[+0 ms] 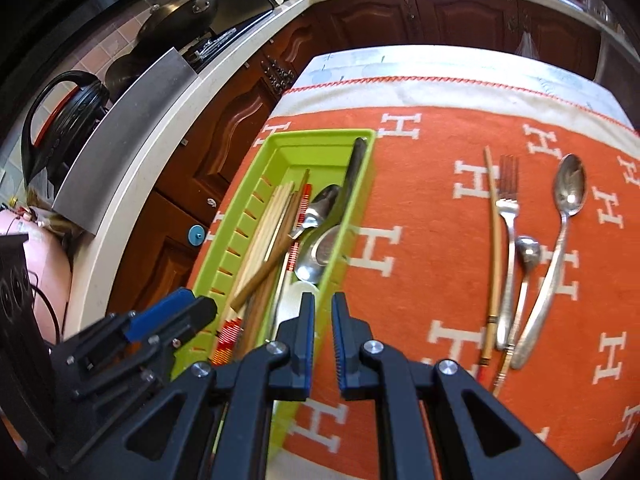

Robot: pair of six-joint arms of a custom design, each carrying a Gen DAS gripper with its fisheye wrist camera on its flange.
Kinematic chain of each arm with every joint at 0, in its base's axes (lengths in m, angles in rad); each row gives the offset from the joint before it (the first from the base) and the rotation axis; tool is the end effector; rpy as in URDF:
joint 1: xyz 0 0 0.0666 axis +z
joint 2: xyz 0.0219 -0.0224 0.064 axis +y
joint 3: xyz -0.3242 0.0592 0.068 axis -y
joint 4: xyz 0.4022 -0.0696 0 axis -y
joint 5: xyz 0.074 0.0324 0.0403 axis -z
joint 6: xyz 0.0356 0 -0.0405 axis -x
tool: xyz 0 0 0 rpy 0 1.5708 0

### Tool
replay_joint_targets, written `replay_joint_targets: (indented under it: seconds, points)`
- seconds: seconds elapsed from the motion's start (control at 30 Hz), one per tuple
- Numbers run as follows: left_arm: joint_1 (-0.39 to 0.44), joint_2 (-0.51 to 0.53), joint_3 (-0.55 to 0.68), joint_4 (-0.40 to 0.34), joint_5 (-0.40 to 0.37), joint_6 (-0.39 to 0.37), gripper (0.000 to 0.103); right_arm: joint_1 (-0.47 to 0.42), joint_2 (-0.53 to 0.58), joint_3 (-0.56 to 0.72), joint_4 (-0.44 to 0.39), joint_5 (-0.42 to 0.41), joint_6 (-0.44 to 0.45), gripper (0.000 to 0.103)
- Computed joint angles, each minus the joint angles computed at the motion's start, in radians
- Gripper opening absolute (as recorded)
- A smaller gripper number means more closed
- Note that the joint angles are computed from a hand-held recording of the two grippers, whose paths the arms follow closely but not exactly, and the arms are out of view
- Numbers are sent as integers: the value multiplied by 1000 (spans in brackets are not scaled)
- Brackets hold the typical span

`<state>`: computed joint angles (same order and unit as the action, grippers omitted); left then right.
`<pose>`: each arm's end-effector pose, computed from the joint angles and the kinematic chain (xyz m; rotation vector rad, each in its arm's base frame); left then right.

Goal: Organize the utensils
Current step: 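Carry the chopstick and spoon over the green tray and open both tools, then grasp the plain wooden chopstick with the left tool while the right tool reaches toward a fork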

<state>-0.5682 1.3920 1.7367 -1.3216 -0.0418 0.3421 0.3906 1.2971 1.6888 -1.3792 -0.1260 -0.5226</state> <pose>0.3974 -0.2525 0.5067 0.2741 2.5598 -0.2980 0.3975 0.1681 0.5233 0.1237 2.6260 0.4967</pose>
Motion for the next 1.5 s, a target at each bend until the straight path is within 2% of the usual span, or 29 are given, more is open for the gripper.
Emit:
replay_joint_targets:
  seconds: [0.2, 0.5, 0.77, 1.03, 1.3, 1.5]
  points:
    - [-43, 28, 48, -23, -1, -11, 22, -41, -86, -77, 8, 22, -4, 10]
    - [-136, 90, 145, -71, -30, -38, 30, -153, -206, -188, 10, 10, -17, 10]
    - [-215, 200, 295, -137, -57, -64, 30, -266, -296, -279, 14, -23, 4, 10]
    - [-261, 320, 450, -185, -55, -72, 30, -370, -337, -330, 11, -65, 39, 10]
    - [-229, 412, 536, -175, 28, -28, 30, -453, -328, -350, 42, -114, 87, 10]
    - [-199, 519, 645, -189, 95, 7, 30, -498, -290, -340, 61, -165, 90, 10]
